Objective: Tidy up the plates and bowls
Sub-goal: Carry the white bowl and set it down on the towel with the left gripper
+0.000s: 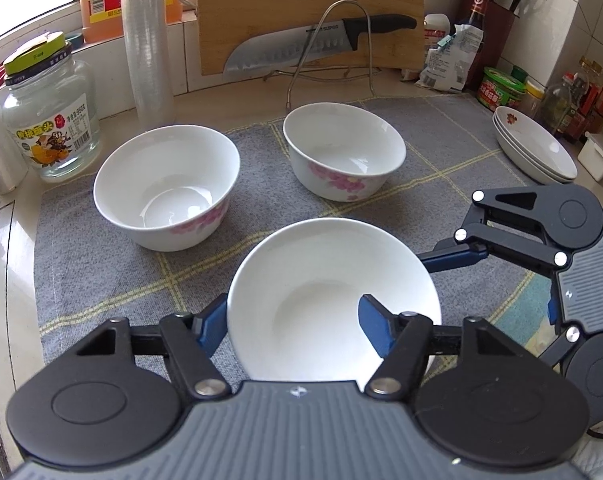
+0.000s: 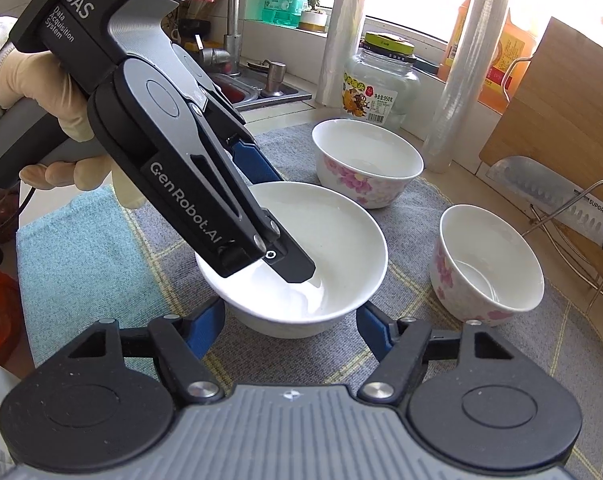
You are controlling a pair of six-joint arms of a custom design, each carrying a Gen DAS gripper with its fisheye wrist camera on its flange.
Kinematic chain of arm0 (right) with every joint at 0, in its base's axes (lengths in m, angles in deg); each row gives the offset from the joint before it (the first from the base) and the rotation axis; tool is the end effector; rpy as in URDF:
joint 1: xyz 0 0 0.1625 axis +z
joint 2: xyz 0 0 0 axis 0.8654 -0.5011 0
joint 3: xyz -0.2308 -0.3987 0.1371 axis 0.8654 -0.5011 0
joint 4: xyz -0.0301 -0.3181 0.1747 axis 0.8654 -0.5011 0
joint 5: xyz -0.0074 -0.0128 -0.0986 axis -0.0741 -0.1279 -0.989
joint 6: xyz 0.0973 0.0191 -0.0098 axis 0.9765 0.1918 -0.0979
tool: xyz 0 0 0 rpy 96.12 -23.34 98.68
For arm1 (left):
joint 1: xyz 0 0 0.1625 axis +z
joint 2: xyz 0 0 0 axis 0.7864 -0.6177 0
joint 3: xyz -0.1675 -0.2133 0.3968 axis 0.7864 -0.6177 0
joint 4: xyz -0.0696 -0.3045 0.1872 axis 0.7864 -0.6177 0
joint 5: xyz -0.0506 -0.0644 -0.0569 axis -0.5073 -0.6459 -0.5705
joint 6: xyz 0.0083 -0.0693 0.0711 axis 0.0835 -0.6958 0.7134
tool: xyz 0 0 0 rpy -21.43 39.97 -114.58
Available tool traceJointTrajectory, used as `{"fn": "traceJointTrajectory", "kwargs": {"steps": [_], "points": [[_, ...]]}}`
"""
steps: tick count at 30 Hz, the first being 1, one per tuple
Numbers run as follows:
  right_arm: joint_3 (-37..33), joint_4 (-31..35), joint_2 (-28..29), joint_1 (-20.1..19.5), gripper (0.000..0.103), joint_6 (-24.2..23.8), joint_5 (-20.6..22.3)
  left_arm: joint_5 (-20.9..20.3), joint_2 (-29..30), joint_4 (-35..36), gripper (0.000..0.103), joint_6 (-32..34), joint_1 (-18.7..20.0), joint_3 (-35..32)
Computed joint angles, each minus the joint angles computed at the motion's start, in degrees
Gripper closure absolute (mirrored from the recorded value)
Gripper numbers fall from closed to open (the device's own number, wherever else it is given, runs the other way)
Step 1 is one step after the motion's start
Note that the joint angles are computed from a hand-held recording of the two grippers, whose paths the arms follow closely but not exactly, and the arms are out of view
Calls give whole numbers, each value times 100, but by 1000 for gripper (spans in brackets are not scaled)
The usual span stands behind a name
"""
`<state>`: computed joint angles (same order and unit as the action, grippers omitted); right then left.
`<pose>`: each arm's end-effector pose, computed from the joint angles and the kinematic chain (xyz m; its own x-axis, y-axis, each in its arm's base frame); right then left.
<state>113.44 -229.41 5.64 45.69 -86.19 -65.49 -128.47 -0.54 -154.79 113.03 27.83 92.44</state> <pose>0.2665 -0.5659 -0.1204 -0.3352 -0.7698 0.5432 -0.9289 0.3663 -0.0542 0.0644 -0.5979 0.2387 -0.6835 0.4924 -0.5389 0.6710 0.7146 -0.1980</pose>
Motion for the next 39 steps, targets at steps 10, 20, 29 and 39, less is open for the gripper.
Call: {"fn": "traceJointTrajectory", "kwargs": {"steps": [10, 20, 29, 39], "points": [[29, 33, -33, 13, 27, 41, -27, 53, -25, -8, 36, 27, -51, 47], [285, 122, -304, -6, 27, 117, -2, 128, -88, -136, 36, -106, -279, 259], [598, -88, -554, -138, 27, 46, -49, 116, 90, -328, 36, -137, -535, 341], [946, -366, -799, -267, 27, 95, -214, -19, 384, -345, 36, -143, -722, 256]]}}
